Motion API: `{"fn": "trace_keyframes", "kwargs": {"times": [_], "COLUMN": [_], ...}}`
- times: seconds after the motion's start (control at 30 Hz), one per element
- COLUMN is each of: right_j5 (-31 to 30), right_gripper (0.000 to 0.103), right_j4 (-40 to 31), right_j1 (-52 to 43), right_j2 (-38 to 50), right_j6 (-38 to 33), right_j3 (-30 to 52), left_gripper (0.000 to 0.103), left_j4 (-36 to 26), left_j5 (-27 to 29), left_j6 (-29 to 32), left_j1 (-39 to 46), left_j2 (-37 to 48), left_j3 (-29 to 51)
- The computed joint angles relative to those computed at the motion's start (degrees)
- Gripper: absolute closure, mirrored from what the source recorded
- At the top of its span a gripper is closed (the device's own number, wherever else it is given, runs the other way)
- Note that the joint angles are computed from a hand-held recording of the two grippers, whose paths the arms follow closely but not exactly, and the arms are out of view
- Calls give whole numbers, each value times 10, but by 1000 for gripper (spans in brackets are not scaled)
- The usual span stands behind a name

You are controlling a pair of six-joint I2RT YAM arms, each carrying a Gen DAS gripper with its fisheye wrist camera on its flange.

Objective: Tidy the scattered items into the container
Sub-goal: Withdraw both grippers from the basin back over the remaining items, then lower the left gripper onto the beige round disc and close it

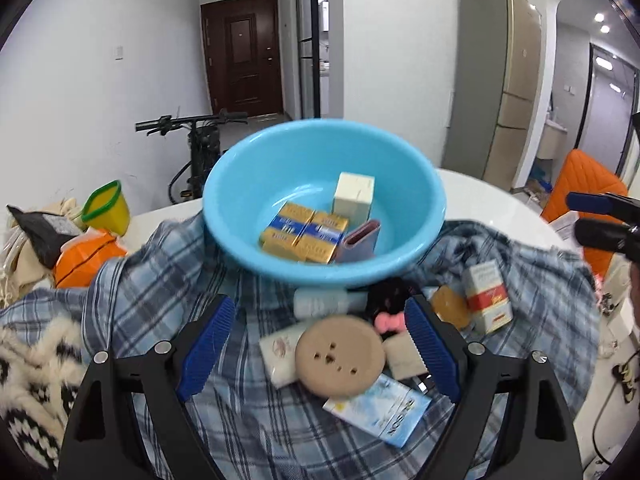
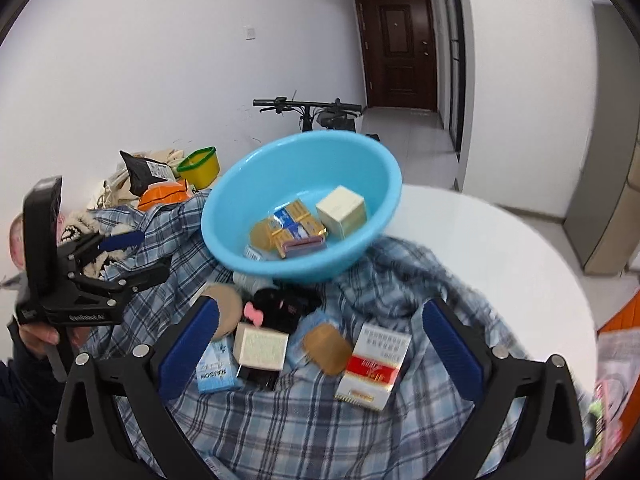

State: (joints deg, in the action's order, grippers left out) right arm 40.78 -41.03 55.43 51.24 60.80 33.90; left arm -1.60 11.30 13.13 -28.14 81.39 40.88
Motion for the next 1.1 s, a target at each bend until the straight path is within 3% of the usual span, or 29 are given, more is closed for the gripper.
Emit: {"fn": "trace_keyframes", "kwargs": {"times": [0.07, 0.17, 0.27, 0.43, 0.67, 1.1], "right_j5": [-31, -4, 27, 26, 83, 59], "right_gripper": [1, 1, 1, 1, 1, 1], "right_j4": [49, 73, 59, 47, -2, 66], "right_j1": [-4, 13, 22, 9, 47, 65], "right_j2": [-43, -60, -23, -21, 11, 111], "right_j6": [16, 62, 73, 84, 158, 125], "right_j3": [-41, -70, -64, -75, -68, -72], "left_gripper": [14, 14, 14, 14, 14, 14], "left_j4": [37, 58, 71, 77, 94, 88], "left_j5": [-14, -4, -1, -10, -26, -16], "left_j6": [2, -19, -37, -34, -43, -41], "left_j1": [-7, -5, -3, -9, -26, -30], "left_j2": [5, 32, 57, 72, 85, 119], "left_j3": [-28, -40, -42, -35, -34, -32]}}
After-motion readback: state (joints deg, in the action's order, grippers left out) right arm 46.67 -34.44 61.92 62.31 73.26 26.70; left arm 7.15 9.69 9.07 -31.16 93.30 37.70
